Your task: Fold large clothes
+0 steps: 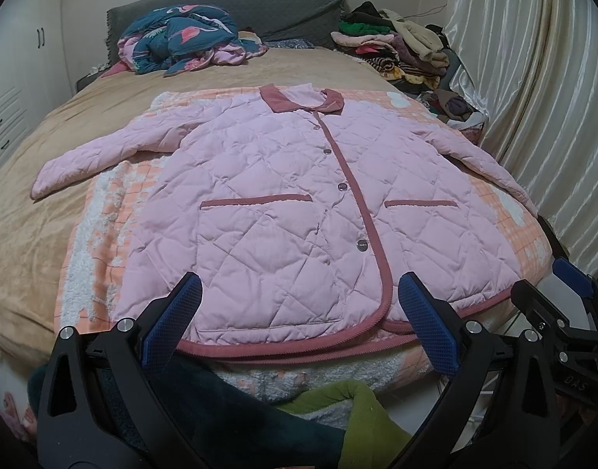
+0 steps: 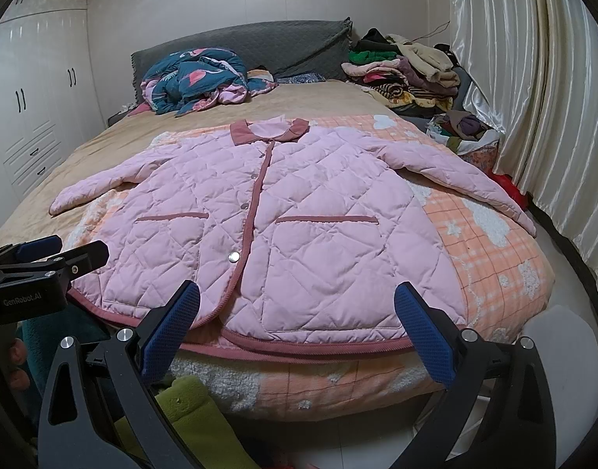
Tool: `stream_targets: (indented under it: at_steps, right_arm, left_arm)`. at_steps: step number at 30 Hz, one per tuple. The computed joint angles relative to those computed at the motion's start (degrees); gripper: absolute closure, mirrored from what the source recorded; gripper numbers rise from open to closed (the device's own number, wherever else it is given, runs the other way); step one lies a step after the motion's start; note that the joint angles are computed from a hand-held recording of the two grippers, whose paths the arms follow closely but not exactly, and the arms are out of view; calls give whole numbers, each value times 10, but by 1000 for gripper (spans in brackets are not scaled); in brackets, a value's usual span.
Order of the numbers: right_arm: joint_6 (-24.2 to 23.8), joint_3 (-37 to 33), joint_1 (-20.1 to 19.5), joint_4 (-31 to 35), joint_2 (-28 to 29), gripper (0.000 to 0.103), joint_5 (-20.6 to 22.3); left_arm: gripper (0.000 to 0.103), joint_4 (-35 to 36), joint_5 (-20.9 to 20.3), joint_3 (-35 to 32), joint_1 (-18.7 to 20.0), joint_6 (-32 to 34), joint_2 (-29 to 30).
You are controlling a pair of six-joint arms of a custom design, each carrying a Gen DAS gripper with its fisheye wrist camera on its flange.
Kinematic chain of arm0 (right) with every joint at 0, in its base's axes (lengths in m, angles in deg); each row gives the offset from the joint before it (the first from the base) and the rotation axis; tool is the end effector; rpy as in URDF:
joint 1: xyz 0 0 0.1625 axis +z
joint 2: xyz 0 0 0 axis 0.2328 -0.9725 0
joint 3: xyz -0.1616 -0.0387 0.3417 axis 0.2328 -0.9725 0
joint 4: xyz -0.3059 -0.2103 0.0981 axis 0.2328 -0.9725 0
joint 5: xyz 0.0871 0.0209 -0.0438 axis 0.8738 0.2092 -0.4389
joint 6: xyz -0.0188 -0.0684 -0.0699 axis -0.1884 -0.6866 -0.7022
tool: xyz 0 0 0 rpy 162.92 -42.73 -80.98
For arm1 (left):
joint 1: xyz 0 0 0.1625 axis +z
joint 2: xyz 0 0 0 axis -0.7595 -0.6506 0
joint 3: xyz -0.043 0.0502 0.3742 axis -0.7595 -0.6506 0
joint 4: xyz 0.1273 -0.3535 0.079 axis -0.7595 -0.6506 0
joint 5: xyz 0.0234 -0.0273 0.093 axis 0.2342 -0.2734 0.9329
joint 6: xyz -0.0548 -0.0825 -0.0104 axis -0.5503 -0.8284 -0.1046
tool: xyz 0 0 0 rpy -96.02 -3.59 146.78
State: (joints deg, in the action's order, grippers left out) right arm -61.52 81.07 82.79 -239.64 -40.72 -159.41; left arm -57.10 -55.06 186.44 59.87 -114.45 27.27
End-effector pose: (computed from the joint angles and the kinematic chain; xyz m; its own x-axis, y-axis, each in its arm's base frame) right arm 0.1419 -0.3546 0.3846 -0.6802 -0.3727 0.6312 -0.6948 0.6023 -0.3930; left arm -0.4578 -0.2996 0.0899 -0.7424 -0.2221 -0.6320 0.3419 0.6857 -0.6426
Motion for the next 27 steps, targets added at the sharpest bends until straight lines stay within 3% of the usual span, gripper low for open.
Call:
stream_targets:
  at_steps: [27]
  right_arm:
    - [8,-6,13,10,1,4,-9]
  left_arm:
    - [9,2,1,-1,0,0,1]
